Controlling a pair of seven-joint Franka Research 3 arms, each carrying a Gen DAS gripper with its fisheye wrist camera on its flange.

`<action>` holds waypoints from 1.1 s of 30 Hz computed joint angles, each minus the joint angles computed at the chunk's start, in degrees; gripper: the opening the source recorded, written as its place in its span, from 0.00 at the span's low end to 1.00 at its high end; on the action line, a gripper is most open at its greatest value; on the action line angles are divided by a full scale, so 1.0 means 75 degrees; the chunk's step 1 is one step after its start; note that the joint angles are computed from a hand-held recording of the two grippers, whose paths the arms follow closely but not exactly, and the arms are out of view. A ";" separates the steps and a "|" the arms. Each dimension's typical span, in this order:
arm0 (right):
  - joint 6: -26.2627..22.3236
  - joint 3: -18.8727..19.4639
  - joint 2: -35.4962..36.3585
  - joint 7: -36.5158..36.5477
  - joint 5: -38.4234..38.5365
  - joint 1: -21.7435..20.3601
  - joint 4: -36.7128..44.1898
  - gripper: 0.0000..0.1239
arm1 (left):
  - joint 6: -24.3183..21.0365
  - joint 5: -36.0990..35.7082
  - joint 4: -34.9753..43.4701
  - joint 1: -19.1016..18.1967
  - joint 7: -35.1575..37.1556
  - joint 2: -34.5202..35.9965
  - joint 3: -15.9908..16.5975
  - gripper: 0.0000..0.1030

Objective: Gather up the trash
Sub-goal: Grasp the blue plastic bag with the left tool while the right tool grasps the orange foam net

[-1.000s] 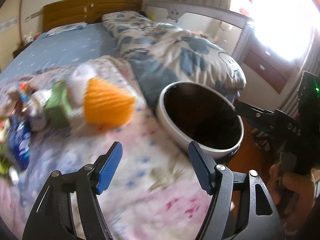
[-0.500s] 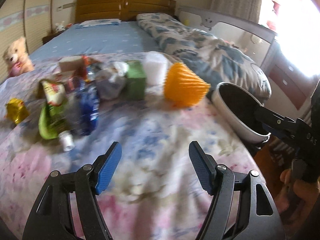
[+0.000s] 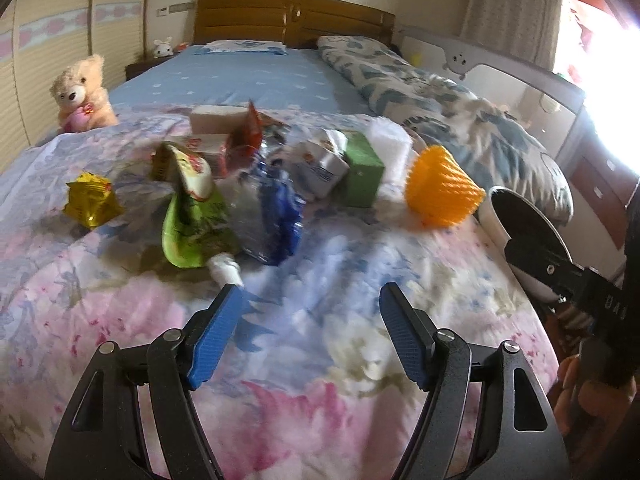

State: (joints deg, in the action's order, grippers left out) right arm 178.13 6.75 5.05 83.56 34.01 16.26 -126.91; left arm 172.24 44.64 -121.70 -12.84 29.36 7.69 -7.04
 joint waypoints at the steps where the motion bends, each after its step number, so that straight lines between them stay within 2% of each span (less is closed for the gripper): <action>1: 0.0018 -0.0008 0.0083 0.0041 -0.0065 0.0030 0.0083 0.73 | -0.0045 0.0059 0.0044 -0.0002 -0.0063 0.0010 0.0043 0.71; 7: 0.0094 -0.0322 0.0500 0.0877 -0.1008 0.0315 0.0464 0.73 | -0.0425 -0.0134 0.0510 0.0045 0.0168 0.0269 0.0038 0.72; 14: -0.0102 -0.0775 0.1079 0.1820 -0.2158 0.0604 0.1138 0.73 | -0.0948 -0.0434 0.1118 0.0016 0.0591 0.0671 0.0062 0.72; 21: -0.0298 -0.1348 0.1615 0.2623 -0.3182 0.1026 0.1805 0.73 | -0.1324 -0.0373 0.1602 -0.0102 0.0636 0.0994 0.0178 0.72; 24: -0.0467 -0.1789 0.1825 0.3108 -0.3723 0.1341 0.2041 0.72 | -0.1376 -0.0431 0.1755 -0.0112 0.0750 0.1127 0.0187 0.71; 25: -0.0542 -0.1781 0.1877 0.3185 -0.3774 0.1306 0.2100 0.70 | -0.1358 -0.0415 0.1769 -0.0131 0.0742 0.1147 0.0205 0.67; 27: -0.0735 -0.1689 0.1960 0.3252 -0.3826 0.1180 0.2216 0.57 | -0.1313 -0.0752 0.1807 -0.0010 0.1106 0.1226 0.0062 0.51; 29: -0.0930 -0.1362 0.2025 0.3078 -0.3671 0.0855 0.2321 0.33 | -0.1207 -0.1089 0.1797 0.0069 0.1451 0.1272 -0.0033 0.36; 31: -0.0896 -0.1111 0.2007 0.2914 -0.3465 0.0623 0.2282 0.20 | -0.1114 -0.1110 0.1768 0.0004 0.1480 0.1258 0.0040 0.28; 33: -0.0740 -0.1029 0.1948 0.2803 -0.3399 0.0558 0.2181 0.19 | -0.0906 -0.1309 0.1650 0.0054 0.1624 0.1209 0.0013 0.26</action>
